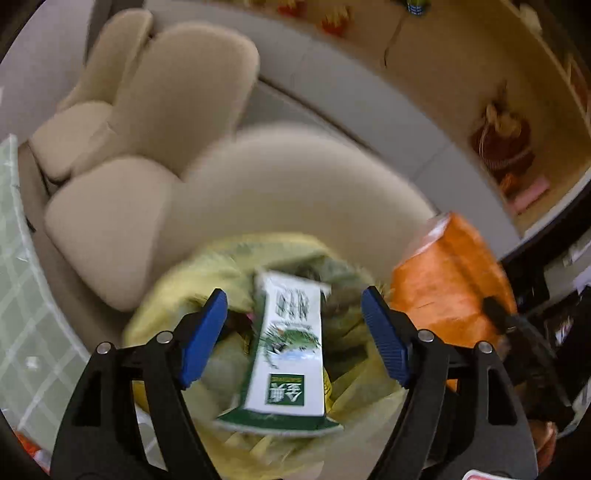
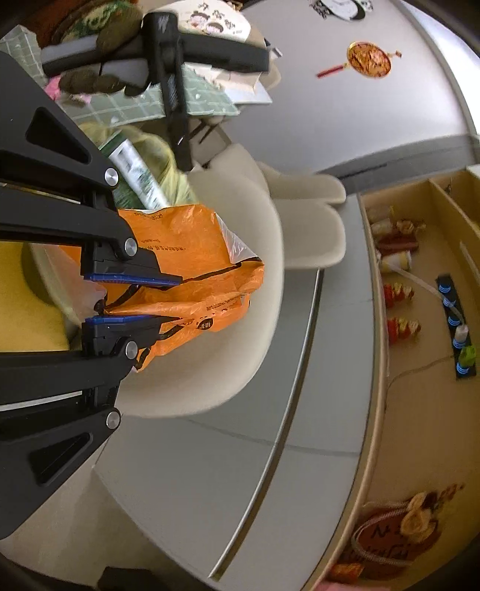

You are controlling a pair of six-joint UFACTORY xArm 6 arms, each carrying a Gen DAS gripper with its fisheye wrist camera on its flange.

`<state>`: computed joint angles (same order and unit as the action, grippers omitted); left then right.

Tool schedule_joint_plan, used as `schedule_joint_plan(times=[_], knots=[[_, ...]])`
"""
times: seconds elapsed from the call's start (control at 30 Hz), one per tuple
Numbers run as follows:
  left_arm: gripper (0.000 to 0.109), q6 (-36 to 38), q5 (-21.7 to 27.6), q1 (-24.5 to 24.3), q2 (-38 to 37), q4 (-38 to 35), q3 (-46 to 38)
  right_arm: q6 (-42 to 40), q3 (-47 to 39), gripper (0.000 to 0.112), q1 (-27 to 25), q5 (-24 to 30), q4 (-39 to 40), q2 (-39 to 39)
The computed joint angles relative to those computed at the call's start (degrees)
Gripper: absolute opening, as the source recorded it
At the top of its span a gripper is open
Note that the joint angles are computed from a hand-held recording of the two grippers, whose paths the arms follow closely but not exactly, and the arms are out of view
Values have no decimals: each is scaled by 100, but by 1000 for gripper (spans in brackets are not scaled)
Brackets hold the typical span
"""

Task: Collect trash
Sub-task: 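Carry the milk carton and orange bag to the bin with both grippers, then open both grippers over the bin to drop the carton and bag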

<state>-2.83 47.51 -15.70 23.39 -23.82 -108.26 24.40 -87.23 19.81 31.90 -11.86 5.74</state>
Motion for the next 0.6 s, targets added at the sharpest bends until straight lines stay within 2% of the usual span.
schedule_joint_plan(times=[0.1, 0.2, 0.3, 0.33, 0.43, 0.6], knots=[[72, -420, -172, 137, -429, 473, 327, -739, -632, 14, 174, 134, 693, 498], [72, -515, -285, 259, -928, 582, 928, -1501, -1319, 14, 367, 382, 1486, 1114], [72, -656, -466, 374, -1598, 734, 1838, -2106, -2002, 14, 530, 991, 2046, 1776], [72, -700, -462, 426, -1800, 767, 2098, -2246, -2272, 14, 573, 1340, 2087, 2029], [72, -863, -416, 549, -2313, 921, 2740, -2319, -2647, 14, 666, 1998, 1497, 2443], [72, -912, -453, 818, -2977, 943, 3553, -2235, -3056, 14, 645, 2559, 1066, 2789]])
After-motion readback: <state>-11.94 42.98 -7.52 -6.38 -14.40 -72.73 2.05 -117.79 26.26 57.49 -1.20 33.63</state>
